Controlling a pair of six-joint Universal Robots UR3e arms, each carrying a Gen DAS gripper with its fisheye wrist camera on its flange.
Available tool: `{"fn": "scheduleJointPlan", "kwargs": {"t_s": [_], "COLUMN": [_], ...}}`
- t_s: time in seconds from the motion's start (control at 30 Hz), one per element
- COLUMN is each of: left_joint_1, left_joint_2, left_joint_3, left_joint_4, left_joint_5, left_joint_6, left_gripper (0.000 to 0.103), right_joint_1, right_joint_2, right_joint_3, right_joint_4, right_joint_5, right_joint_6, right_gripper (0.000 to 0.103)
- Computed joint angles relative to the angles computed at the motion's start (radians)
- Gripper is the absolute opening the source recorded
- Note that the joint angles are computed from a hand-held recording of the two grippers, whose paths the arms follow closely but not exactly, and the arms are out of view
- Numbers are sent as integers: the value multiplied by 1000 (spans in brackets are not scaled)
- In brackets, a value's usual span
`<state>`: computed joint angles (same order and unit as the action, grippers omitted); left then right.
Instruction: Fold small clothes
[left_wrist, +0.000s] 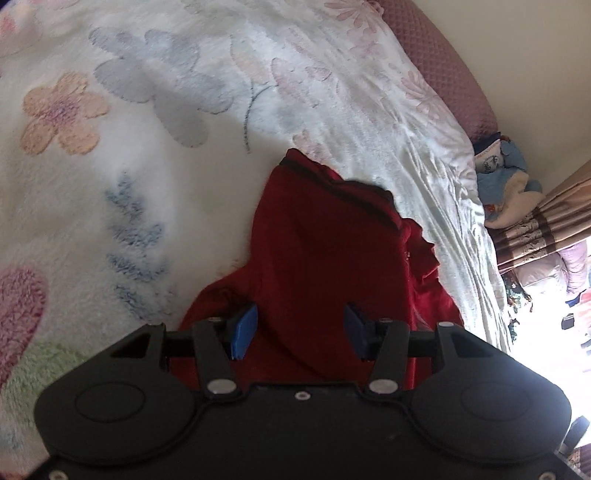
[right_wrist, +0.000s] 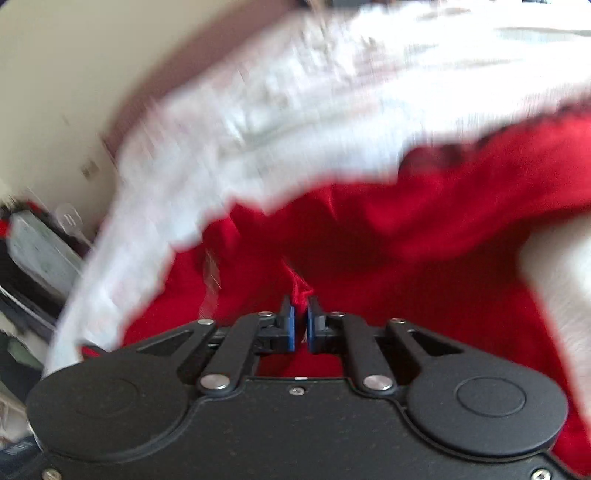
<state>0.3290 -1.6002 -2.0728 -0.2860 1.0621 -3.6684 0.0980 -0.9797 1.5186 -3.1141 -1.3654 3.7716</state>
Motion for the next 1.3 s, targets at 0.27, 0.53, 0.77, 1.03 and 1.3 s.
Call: {"fn": "scheduleJointPlan", "kwargs": {"t_s": [0.27,0.53,0.77,1.03,1.3], "left_joint_1": [-51,-74,-154,-176,-163], "left_joint_2": [-44,-14,-169,-231,-154], "left_joint_3": [106,186,312,327,295], "left_joint_4": [-167,-174,-161,-172,-154], "left_joint_5": [100,103,183,239,189], "left_joint_6": [88,48,101,157,118], "left_gripper": [54,52,54,55,55], "right_joint_1": [-72,-83,-101,-52,-95], "right_joint_2": [-135,-108,90,78,-125], "right_joint_3": [229,187,-138,-148,158], "right_joint_4": [98,-33,197,210,-24], "right_joint_5": [-1,-38,105,-159,12], "right_joint_6": [-119,-143,-196,-278,-271], "right_gripper": [8,49,5,4,9]}}
